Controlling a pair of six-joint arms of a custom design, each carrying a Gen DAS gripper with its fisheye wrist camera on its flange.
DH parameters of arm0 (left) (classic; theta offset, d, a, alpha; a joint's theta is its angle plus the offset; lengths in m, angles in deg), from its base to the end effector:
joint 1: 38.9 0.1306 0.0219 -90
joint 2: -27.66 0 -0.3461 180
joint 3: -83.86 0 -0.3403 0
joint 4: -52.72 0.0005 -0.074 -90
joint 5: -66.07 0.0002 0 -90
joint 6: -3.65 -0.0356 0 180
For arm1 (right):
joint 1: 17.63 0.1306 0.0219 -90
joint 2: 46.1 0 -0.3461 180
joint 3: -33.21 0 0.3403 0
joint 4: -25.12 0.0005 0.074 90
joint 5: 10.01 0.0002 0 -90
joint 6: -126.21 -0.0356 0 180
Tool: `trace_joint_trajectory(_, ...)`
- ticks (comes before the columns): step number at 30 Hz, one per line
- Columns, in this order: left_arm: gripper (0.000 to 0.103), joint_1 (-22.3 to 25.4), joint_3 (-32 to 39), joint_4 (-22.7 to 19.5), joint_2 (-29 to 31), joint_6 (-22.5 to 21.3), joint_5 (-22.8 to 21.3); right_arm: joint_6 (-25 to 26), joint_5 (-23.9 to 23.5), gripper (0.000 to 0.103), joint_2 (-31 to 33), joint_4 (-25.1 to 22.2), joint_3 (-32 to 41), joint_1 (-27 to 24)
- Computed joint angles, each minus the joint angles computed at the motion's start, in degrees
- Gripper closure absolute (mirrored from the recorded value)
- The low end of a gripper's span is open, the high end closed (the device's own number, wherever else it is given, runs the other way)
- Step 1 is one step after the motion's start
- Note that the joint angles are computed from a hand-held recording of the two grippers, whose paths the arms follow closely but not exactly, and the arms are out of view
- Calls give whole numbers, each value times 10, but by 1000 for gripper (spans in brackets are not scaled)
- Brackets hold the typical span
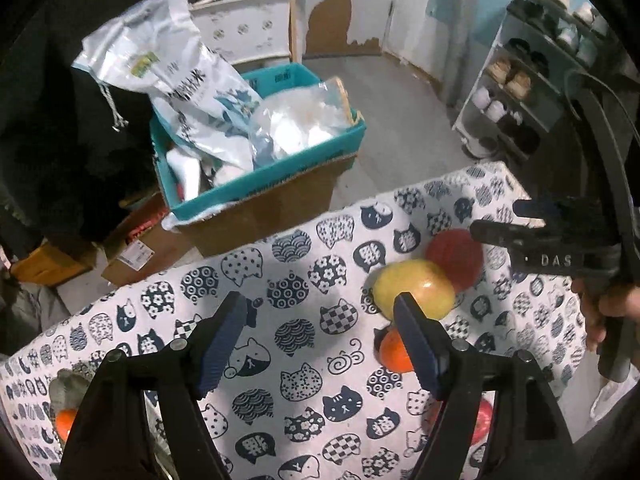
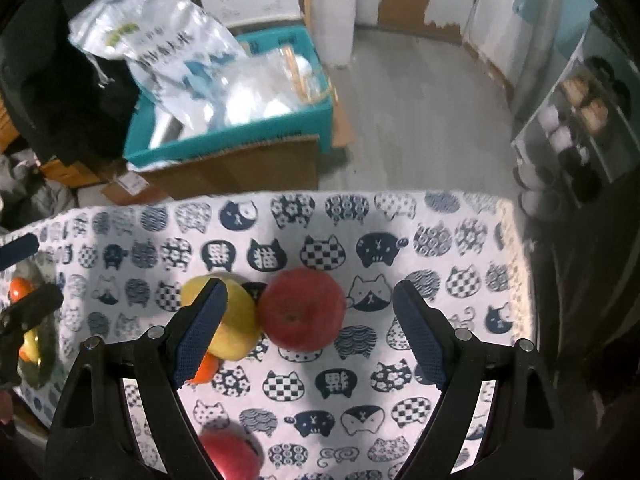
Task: Organize fruits
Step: 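Grasp a red apple with the right tool while the left tool grasps a tangerine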
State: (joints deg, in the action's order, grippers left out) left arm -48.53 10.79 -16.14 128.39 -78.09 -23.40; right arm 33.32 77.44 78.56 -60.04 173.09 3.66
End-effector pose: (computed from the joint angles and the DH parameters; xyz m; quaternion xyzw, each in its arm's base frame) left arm 0.4680 -0.0802 0.4100 0.0127 0.9716 -0.0412 0.2328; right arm 0.5442 0.2132 0.4016 -0.1612 0.9712 0.0579 0.1657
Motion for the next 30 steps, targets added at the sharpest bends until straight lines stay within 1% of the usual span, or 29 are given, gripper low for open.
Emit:
trace_joint_trajectory(3,26,-1,-4,2,14,-1,3,-13,-7,18,13,2,-6,-4)
trace_joint_trajectory(9,26,-1,-7,9,38,3,16,-22,-14,18,34,-4,-5,-10)
trace_joint_trajectory(15,26,-3,-11,16,47,4,20,-25,-20,18,49,-5,-9,-7)
trace_joint_trajectory(20,26,-4,-21,20,49,10,31,-40,-32,18,53,1,-22,-7)
trace_joint_trajectory(21,25,-5,-23,21,49,11,32,-51,-38,18,48,9,-32,-9)
trace_joint_trajectory(26,26,-14,-28,23,48,10,42,-94,-86,18,46,14,-51,-24)
trace_joint_trajectory(28,25,-17,-31,24,47,8,48,-101,-97,18,43,13,-61,-29)
trace_joint_trajectory(29,26,-20,-33,24,46,7,52,-101,-102,20,40,13,-67,-31)
trace_joint_trajectory(30,25,-22,-35,24,46,7,53,-98,-104,23,35,18,-76,-31)
